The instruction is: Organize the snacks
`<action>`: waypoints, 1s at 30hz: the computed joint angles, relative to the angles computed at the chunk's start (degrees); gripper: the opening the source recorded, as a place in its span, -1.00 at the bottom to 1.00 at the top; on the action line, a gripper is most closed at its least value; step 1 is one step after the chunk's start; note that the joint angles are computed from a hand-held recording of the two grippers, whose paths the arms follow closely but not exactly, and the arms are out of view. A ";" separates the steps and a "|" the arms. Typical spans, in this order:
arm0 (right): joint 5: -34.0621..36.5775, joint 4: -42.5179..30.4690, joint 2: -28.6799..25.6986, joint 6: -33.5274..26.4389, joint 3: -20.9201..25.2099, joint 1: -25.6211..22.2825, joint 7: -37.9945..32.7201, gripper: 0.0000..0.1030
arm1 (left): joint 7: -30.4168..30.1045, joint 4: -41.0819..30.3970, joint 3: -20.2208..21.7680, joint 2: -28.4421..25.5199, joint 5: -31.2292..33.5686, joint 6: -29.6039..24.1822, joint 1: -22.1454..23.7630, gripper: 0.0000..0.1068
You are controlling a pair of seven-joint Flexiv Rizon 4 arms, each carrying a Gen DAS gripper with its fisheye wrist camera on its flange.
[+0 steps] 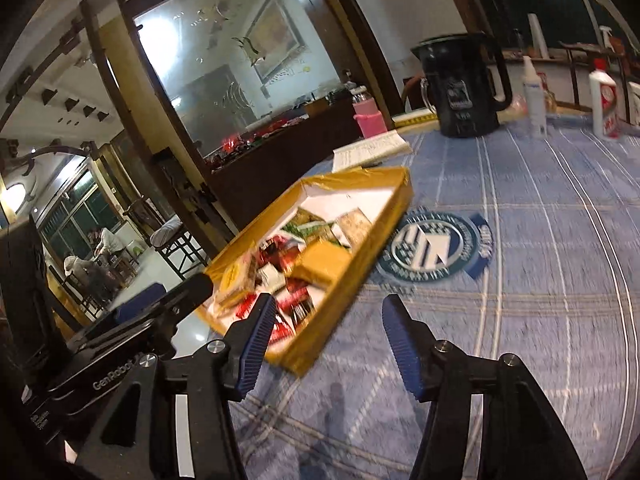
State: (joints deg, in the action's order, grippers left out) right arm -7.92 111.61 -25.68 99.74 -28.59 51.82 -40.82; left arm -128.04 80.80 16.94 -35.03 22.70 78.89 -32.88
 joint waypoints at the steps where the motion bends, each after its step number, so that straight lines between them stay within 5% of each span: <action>1: 0.32 1.24 0.26 0.46 -2.57 2.36 0.17 0.13 | -0.33 0.00 0.46 0.09 0.39 -0.46 -0.69 0.55; 12: 8.42 8.77 1.51 2.95 -18.13 18.44 -6.62 0.17 | -4.38 -3.76 0.22 0.32 7.91 -8.71 -4.11 0.56; 30: 9.16 8.69 2.12 1.28 -16.45 17.03 -7.09 0.21 | -4.79 -3.64 -4.97 1.36 10.22 -11.44 -0.91 0.56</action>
State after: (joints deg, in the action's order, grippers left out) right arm 1.24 120.30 -23.57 101.01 -45.04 68.86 -47.92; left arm -132.83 77.16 11.96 -33.67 32.91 67.45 -33.80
